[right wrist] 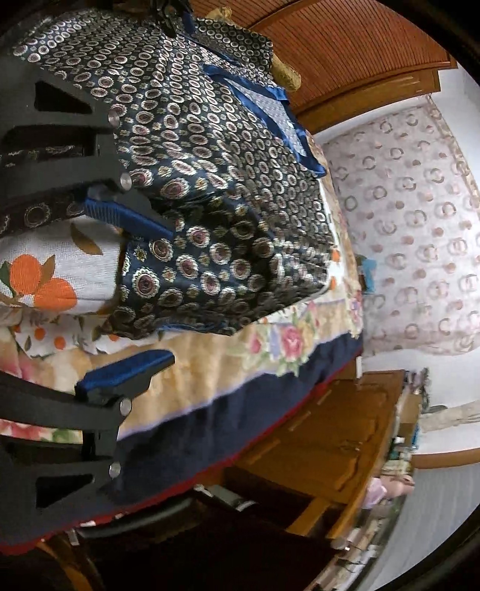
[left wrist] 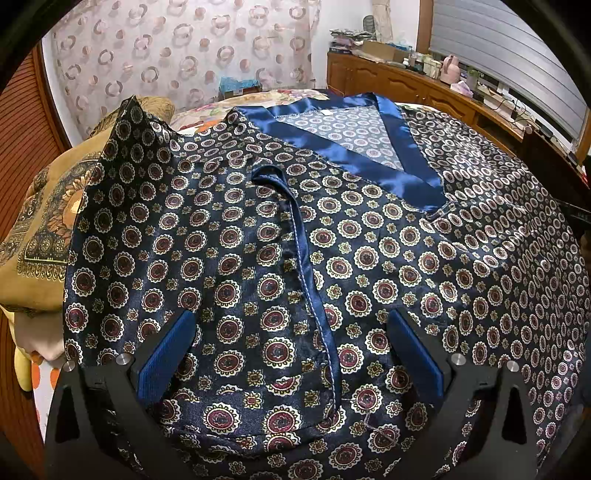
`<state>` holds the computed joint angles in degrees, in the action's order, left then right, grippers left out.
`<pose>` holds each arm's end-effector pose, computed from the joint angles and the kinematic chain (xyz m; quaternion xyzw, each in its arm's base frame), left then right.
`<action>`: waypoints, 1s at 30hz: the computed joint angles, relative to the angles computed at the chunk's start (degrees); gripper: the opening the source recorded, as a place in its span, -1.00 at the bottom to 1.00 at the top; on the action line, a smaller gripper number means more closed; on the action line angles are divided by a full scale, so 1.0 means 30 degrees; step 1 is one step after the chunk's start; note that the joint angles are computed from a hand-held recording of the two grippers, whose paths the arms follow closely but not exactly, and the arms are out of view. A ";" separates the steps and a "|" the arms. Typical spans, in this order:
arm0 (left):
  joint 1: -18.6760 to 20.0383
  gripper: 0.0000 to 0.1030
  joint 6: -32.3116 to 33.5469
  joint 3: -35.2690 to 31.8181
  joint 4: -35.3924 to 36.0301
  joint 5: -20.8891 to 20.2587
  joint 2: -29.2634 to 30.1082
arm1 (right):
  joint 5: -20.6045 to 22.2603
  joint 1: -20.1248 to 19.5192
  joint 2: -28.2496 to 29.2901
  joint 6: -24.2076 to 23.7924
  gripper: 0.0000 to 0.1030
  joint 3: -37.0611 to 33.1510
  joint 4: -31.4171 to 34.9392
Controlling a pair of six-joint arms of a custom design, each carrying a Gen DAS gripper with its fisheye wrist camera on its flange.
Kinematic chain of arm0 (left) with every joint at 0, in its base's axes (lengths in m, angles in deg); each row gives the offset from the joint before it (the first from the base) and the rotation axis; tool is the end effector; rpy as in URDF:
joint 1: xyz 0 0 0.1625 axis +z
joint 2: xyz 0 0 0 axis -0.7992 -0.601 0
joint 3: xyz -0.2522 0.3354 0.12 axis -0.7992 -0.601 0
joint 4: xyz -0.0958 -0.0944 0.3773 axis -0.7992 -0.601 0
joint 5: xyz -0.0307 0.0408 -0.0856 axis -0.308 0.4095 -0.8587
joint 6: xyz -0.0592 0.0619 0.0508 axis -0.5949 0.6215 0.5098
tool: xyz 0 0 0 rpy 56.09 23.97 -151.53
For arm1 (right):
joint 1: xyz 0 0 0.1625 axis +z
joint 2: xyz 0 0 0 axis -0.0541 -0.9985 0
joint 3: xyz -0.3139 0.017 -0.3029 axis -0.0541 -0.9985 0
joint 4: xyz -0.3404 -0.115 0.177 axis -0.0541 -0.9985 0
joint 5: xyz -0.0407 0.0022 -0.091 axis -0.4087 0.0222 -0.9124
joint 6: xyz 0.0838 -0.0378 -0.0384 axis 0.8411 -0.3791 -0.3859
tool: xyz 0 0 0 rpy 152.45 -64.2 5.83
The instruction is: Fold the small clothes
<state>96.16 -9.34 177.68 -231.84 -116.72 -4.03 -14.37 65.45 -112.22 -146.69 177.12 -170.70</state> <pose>-0.2665 -0.5470 -0.1166 0.1022 0.8710 -0.3061 0.3704 -0.1542 -0.6005 0.3289 0.2823 -0.8956 0.2737 0.2082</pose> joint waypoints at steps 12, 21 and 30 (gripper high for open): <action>0.0009 1.00 0.0012 -0.0019 0.0013 -0.0009 -0.0004 | 0.0245 0.0381 -0.0306 -0.1519 -0.93 0.0673 -0.1718; 0.0009 1.00 0.0014 0.0028 -0.0026 -0.0016 -0.0024 | 0.2230 0.2110 -0.1285 -0.3752 -0.93 0.4030 -0.6421; 0.0013 1.00 0.0023 -0.0020 0.0003 -0.0014 -0.0010 | 0.1183 0.3933 -0.0610 -0.6046 -0.93 0.6102 -0.5173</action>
<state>96.20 -9.27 177.62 -231.83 -116.76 -4.06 -10.82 77.24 -114.05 -164.82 195.43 -186.21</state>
